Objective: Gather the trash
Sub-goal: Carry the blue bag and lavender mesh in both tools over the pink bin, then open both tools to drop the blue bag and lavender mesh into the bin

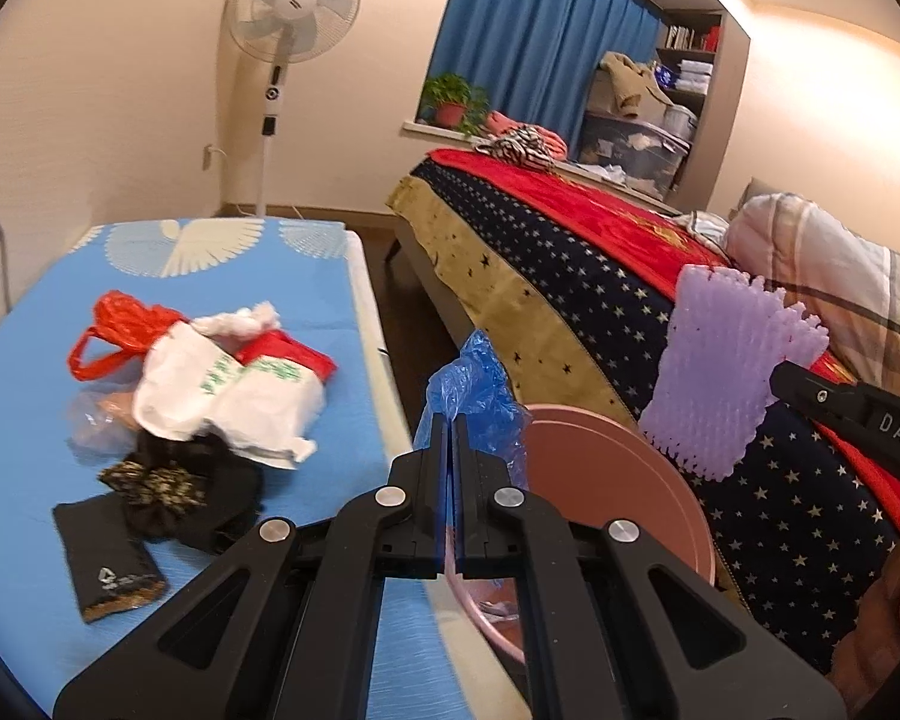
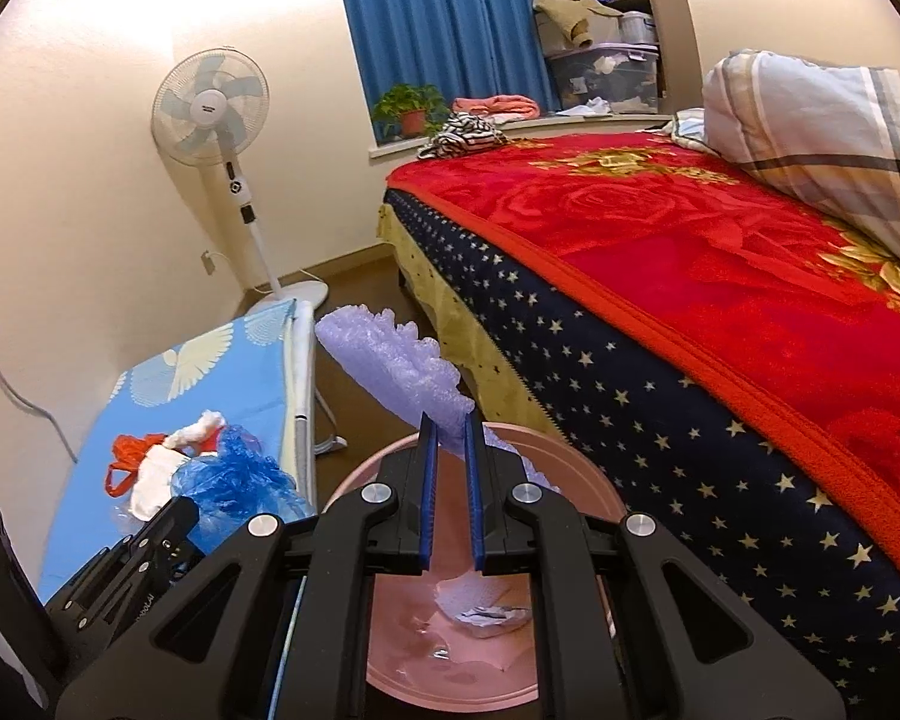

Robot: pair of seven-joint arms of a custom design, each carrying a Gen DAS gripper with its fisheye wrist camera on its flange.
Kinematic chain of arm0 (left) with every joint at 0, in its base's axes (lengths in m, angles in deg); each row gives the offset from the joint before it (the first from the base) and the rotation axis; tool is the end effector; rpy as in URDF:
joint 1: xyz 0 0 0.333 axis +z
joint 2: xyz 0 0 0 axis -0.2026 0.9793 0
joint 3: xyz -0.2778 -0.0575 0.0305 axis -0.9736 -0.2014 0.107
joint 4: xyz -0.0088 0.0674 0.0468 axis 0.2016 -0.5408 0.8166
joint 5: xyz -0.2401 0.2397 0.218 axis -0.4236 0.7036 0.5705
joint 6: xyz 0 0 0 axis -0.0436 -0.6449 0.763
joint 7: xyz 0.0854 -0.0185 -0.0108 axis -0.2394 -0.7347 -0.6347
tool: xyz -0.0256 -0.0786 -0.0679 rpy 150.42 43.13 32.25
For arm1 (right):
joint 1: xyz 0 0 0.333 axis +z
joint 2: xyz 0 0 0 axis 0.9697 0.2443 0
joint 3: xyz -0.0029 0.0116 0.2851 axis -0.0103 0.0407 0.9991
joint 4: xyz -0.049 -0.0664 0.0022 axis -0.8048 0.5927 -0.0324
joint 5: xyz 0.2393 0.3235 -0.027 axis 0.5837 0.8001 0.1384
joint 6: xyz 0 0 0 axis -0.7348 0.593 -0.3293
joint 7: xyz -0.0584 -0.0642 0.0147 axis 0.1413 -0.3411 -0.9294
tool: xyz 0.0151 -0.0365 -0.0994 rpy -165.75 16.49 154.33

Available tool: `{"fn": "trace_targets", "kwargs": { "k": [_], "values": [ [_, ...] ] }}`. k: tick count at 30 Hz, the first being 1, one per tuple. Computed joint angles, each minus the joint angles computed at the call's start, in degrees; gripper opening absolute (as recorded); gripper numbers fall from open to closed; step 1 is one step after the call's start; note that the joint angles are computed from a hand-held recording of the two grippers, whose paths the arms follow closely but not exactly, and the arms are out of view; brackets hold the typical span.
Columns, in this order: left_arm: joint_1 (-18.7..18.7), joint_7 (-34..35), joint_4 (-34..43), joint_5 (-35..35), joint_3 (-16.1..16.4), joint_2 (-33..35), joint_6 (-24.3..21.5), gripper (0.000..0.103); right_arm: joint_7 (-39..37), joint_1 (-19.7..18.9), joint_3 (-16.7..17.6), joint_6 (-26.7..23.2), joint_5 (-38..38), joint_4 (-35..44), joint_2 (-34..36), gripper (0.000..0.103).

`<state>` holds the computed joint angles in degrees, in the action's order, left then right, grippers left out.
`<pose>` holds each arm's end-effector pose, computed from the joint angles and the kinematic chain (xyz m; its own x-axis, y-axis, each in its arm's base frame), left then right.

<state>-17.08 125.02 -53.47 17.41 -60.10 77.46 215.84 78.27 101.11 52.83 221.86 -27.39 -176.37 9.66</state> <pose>0.5651 -0.1067 0.5359 -0.0281 -0.9726 0.2309 -0.5322 -0.1810 -0.8271 0.5762 0.3178 0.5821 -0.0464 -0.9858 -0.1615 -0.5392 0.1608 -0.8267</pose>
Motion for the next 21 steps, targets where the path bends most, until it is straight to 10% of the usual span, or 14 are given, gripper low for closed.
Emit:
{"fn": "trace_targets", "kwargs": {
  "k": [13, 17, 21],
  "values": [
    [-3.24, 17.59, 4.53, -18.33, -0.67, 3.88, -4.69, 0.003, 1.13, -0.43, -0.15, -2.38, -0.22, -0.68, -0.51, 0.015],
    [-1.78, 15.26, 4.01, -15.89, -1.93, 3.77, -4.55, 0.049, 2.78, -0.65, 0.05, -3.87, -1.03, -1.0, -1.05, 0.034],
    [-1.33, 14.93, 3.42, -17.0, -1.7, 3.03, -4.67, 0.049, 3.26, -1.13, 0.47, -3.79, -0.78, -1.64, -1.61, 0.045]
  ]
}}
